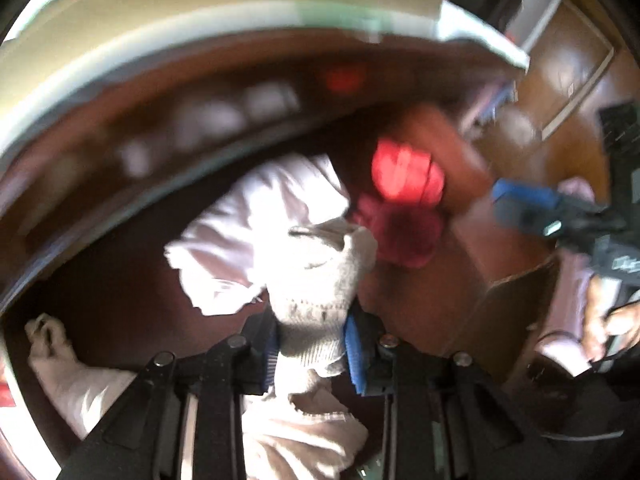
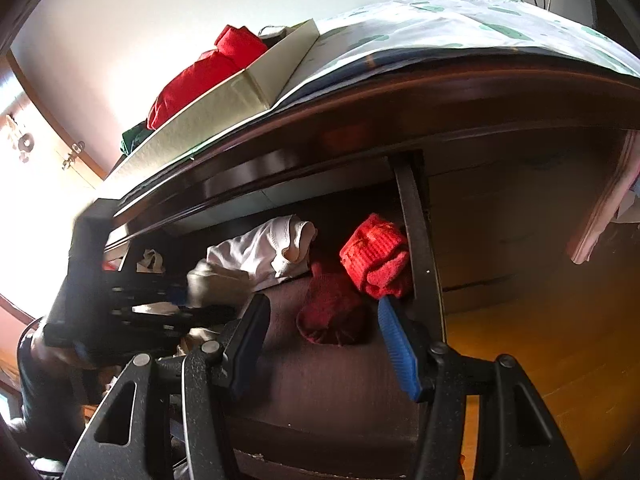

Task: Take underwear out of drawer
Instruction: 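Grasp the beige sock in the drawer with the left tool, then grasp the dark red sock with the right tool while the left tool lifts the beige sock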

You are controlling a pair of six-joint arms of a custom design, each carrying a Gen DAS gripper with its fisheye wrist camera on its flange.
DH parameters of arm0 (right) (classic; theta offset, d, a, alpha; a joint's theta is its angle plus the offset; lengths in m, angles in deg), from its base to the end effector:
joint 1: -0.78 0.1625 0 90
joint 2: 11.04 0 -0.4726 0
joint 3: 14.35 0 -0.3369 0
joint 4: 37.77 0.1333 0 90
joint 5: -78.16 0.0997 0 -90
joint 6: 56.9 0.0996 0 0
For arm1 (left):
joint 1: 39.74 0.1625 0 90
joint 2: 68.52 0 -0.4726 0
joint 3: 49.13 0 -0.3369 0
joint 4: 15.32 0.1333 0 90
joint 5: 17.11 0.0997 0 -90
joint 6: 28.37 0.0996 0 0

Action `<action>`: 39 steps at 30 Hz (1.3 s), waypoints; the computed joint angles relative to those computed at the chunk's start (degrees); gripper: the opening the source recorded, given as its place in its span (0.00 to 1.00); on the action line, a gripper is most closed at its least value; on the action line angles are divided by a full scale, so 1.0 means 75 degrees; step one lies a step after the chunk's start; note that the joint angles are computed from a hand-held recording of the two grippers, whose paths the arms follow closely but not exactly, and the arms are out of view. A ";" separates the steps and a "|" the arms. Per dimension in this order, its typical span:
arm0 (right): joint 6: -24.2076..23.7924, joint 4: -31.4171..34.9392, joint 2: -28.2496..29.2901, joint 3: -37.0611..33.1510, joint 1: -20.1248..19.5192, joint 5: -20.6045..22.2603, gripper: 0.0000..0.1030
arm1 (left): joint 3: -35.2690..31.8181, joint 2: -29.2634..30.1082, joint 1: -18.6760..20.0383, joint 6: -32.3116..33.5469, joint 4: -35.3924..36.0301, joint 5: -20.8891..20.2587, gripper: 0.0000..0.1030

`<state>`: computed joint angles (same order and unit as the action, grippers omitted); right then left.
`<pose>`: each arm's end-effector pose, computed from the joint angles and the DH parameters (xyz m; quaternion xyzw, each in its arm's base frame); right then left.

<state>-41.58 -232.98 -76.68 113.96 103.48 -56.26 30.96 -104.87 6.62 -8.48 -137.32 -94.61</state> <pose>0.1656 -0.4457 0.3087 -0.1568 -0.8594 0.4111 0.2605 -0.3723 -0.6148 0.0942 0.5300 0.8349 0.0772 0.1269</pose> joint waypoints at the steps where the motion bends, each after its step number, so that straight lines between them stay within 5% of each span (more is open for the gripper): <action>1: 0.0013 0.0148 -0.0009 -0.0051 -0.0007 0.0029 0.57 | 0.0223 -0.0200 0.0018 -0.0047 -0.0407 -0.0116 0.26; 16: 0.0592 0.4361 0.0266 -0.1776 -0.0457 0.0435 0.50 | 0.0704 -0.1054 0.0383 0.0211 -0.2156 -0.0068 0.26; 26: 0.1158 0.7148 0.0849 -0.3166 -0.0674 -0.0255 0.50 | 0.0605 -0.1192 0.0570 0.0185 -0.2188 -0.0194 0.26; 35: 0.0903 0.8285 0.1362 -0.3771 -0.0692 -0.0753 0.50 | 0.0581 -0.1209 0.0606 0.0127 -0.2157 -0.0249 0.26; 39: 0.0622 0.8625 0.1529 -0.3826 -0.0546 -0.1185 0.41 | 0.0600 -0.1223 0.0610 0.0059 -0.2186 -0.0268 0.26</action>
